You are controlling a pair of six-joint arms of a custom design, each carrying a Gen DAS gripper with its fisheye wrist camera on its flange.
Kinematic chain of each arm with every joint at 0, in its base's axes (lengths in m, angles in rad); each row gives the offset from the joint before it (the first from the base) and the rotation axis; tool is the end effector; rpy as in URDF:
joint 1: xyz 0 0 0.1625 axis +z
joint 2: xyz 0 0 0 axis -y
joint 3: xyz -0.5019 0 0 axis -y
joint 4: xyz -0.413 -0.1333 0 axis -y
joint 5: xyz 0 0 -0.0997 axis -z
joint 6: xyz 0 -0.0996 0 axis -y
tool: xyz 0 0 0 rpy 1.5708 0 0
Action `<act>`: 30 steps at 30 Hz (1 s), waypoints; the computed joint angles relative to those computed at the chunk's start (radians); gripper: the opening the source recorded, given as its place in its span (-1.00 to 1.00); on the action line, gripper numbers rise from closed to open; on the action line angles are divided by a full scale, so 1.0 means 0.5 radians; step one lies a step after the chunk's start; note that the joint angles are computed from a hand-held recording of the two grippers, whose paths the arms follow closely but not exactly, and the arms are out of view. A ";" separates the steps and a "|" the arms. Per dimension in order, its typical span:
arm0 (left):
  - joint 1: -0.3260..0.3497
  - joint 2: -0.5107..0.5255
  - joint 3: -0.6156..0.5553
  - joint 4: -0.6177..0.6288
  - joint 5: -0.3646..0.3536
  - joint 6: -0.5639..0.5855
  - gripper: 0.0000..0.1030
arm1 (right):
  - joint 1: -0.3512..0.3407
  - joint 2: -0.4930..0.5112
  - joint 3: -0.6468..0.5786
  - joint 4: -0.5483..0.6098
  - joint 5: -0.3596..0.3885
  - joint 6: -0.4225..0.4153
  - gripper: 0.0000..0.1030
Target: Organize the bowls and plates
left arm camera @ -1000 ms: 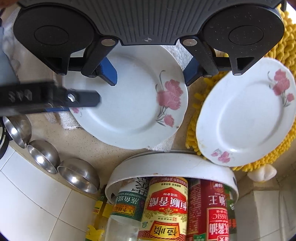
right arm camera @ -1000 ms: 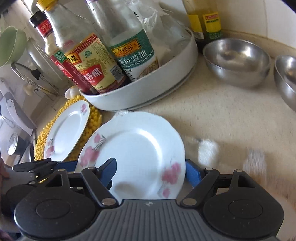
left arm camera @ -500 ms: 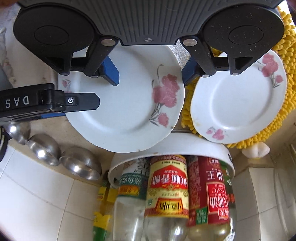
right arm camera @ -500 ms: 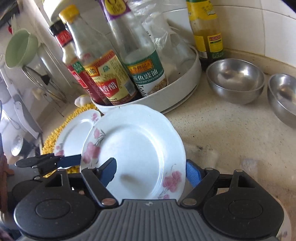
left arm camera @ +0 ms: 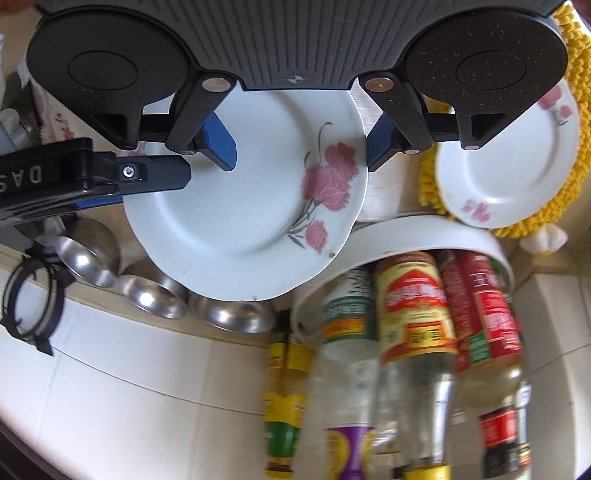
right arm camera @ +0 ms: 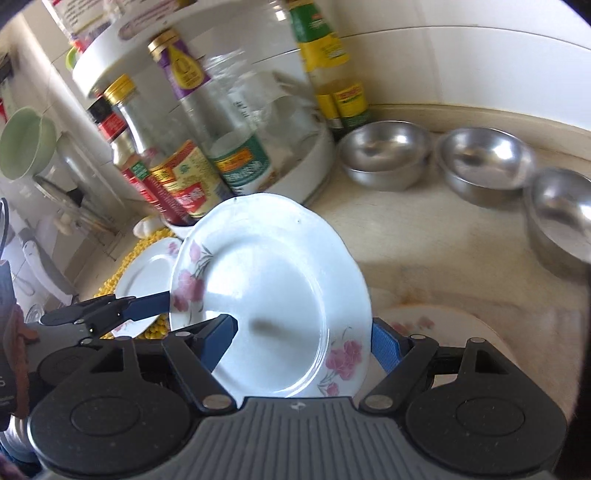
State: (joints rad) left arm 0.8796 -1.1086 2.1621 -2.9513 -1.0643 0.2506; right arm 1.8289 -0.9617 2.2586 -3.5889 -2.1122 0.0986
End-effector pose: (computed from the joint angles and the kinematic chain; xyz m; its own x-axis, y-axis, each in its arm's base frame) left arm -0.2109 -0.5399 0.2023 -0.5992 0.6046 -0.5247 0.7765 0.5984 -0.1972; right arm 0.2146 -0.4916 0.1783 -0.9299 0.1812 0.3201 -0.1006 0.7118 -0.6952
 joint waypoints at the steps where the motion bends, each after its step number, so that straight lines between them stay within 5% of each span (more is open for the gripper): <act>1: -0.008 0.003 0.005 0.011 -0.018 0.002 0.54 | 0.007 -0.009 0.022 -0.012 -0.029 0.030 0.68; 14: -0.109 0.061 0.080 0.081 -0.219 0.075 0.54 | 0.071 -0.114 0.278 -0.175 -0.302 0.338 0.68; 30: -0.166 0.149 0.078 0.107 -0.297 0.117 0.54 | 0.052 -0.162 0.401 -0.237 -0.390 0.511 0.68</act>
State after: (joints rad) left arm 0.7964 -1.0341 2.2013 -2.8977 -1.2127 0.3093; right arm 1.8551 -1.0427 2.4592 -3.7072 -2.3072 0.3542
